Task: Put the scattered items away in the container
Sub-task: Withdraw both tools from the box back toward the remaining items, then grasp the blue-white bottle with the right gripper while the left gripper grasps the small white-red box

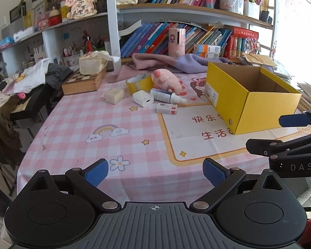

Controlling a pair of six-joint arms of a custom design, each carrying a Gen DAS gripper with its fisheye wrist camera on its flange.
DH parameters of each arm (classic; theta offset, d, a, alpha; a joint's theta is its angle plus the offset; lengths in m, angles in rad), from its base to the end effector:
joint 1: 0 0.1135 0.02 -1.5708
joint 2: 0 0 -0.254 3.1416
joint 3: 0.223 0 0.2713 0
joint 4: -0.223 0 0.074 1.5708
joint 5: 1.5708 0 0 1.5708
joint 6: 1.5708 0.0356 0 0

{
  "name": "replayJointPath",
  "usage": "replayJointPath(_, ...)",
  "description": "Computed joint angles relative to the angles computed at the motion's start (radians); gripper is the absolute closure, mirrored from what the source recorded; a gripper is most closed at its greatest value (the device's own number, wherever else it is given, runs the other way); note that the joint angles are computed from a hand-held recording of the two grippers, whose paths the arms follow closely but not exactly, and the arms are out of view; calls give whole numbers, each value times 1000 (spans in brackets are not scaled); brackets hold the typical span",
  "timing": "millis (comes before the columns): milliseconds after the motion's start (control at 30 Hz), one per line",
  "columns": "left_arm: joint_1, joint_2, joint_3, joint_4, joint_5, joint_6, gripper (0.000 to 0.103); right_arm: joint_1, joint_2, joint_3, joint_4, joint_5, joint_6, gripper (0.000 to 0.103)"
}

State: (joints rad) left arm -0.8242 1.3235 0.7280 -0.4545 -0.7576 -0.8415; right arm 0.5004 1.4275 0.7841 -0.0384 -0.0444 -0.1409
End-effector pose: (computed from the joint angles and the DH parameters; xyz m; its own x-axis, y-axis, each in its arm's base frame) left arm 0.1947 -0.1744 0.1744 -0.6170 -0.1308 -0.7760 -0.2387 0.9708 0.0262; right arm 0.2769 0.1532 0.1851 -0.4759 -0.4201 -0.7727 -0.5821 0.8090 -0.0813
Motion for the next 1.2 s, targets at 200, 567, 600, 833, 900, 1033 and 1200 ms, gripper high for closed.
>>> replayJointPath(200,20,20,2,25,24,15,4,-4,43,42,-14,-12,-15,21)
replayJointPath(567,125,65,21,58,72,62,4,0,224,211,-1,-51,-45,27)
replayJointPath(600,140,75,25,71,84,73,4,-1,246,236,-5,-54,-49,27)
replayJointPath(833,236,156,64,166,147,163,4,-12,435,474,-67,-84,-55,30)
replayJointPath(900,266,192,81,206,172,196,4,-15,495,556,-96,-93,-48,31)
replayJointPath(1033,324,275,132,267,224,252,4,-15,621,739,-184,-111,-25,31)
replayJointPath(1200,379,379,209,323,282,315,4,-14,785,994,-320,-146,9,32)
